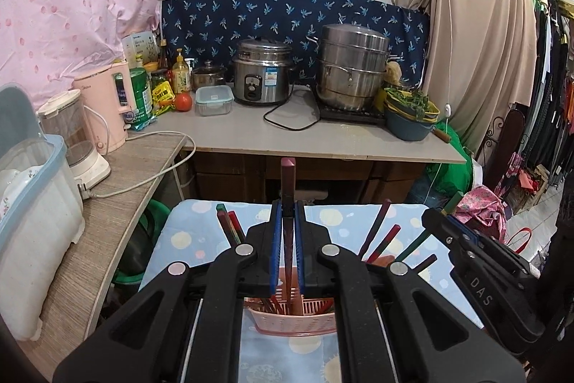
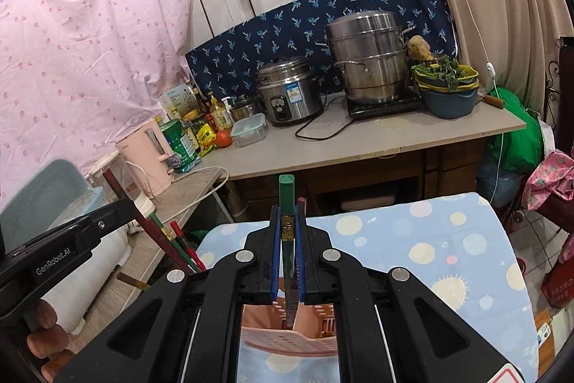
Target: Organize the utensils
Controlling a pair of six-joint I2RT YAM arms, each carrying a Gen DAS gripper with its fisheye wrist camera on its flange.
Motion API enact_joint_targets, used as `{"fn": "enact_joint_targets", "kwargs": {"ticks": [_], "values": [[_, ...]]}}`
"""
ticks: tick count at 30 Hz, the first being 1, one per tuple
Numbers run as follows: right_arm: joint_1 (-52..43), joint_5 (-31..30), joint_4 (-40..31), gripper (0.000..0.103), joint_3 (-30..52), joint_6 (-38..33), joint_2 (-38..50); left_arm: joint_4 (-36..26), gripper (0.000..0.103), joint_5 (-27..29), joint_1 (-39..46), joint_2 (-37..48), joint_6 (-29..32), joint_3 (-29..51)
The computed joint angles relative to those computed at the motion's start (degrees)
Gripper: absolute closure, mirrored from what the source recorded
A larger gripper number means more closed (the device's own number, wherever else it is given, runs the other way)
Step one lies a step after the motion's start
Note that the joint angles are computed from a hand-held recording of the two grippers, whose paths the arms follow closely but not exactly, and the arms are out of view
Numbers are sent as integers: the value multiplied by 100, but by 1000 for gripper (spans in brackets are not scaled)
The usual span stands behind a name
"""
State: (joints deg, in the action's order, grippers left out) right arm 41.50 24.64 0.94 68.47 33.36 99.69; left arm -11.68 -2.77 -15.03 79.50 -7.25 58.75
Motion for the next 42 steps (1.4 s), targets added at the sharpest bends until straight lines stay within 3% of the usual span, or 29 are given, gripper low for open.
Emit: {"fn": "enact_joint_targets", "kwargs": {"ticks": [12,16,31,42], "values": [[66,60,58,91,-119,19,-59,161,94,-184,-125,66,-27,-198],[149,133,37,91,-185,2,-169,159,90,-236,-146,-14,-20,-255],[995,894,-411,90,-687,118,-883,-109,87,-641,-462,-915,38,-851],[1743,1368,-997,90,-1050,805,-1116,-362,87,-926,-768,-1723,-42,-1627]]}}
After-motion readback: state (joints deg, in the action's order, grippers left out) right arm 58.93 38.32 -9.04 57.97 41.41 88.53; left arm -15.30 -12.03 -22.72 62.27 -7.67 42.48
